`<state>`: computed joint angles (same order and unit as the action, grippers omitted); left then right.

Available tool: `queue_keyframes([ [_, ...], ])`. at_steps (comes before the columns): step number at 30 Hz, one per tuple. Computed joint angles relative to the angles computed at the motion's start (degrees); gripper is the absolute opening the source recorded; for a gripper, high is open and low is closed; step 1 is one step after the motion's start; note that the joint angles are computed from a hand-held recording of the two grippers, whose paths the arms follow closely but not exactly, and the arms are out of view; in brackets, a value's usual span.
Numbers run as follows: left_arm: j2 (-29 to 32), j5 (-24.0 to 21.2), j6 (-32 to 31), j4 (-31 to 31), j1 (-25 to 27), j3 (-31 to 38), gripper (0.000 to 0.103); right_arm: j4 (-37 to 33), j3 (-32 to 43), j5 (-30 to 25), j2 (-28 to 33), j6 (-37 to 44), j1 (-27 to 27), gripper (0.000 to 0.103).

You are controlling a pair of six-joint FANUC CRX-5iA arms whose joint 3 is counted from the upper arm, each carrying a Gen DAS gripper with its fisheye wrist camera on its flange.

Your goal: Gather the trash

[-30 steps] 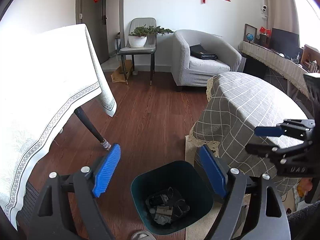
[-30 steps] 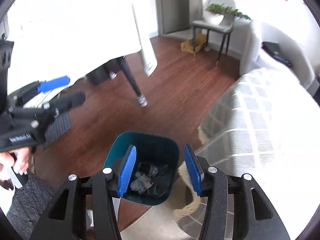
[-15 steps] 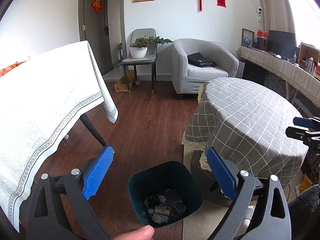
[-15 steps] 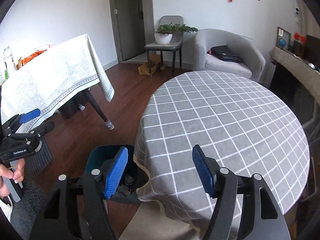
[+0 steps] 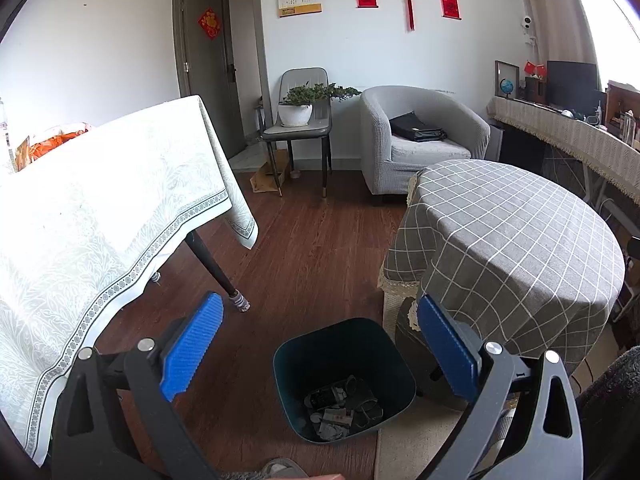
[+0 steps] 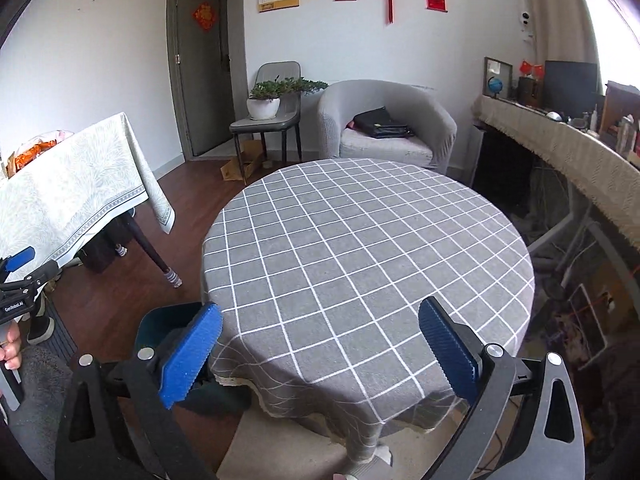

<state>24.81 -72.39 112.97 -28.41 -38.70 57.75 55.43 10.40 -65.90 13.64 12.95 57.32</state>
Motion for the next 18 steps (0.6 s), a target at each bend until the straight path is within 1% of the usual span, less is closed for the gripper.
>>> queue_keyframes([
  [1, -0.4, 0.4, 0.1, -0.2, -0.2, -0.7, 0.099, 0.6, -0.6, -0.8, -0.2, -0.8, 0.2, 0.099],
  [4, -1.3, 0.8, 0.9, -0.6, -0.5, -2.1, 0.099, -0.1, -3.4, -0.5, -2.3, -3.9, 0.7, 0.099],
  [8, -2.1, 1.4, 1.8, -0.8, -0.7, -3.0, 0.099, 1.2, -5.7, -1.1, -3.3, -5.5, 1.7, 0.099],
  [10, -2.2, 1.3, 1.6, -0.8, -0.8, -3.3, 0.099, 1.5, -6.6, -0.1, -3.8, -5.3, 1.7, 0.099],
  [14, -2.0, 0.7, 1.6, -0.5, -0.8, -3.3, 0.100, 0.6, -8.9, 4.2, -5.6, -4.0, 1.2, 0.099],
  [18, -1.6, 0.3, 1.2, -0.5, -0.9, -3.0, 0.100, 0.3, -9.4, 4.3, -6.0, -4.1, 1.2, 0.099],
])
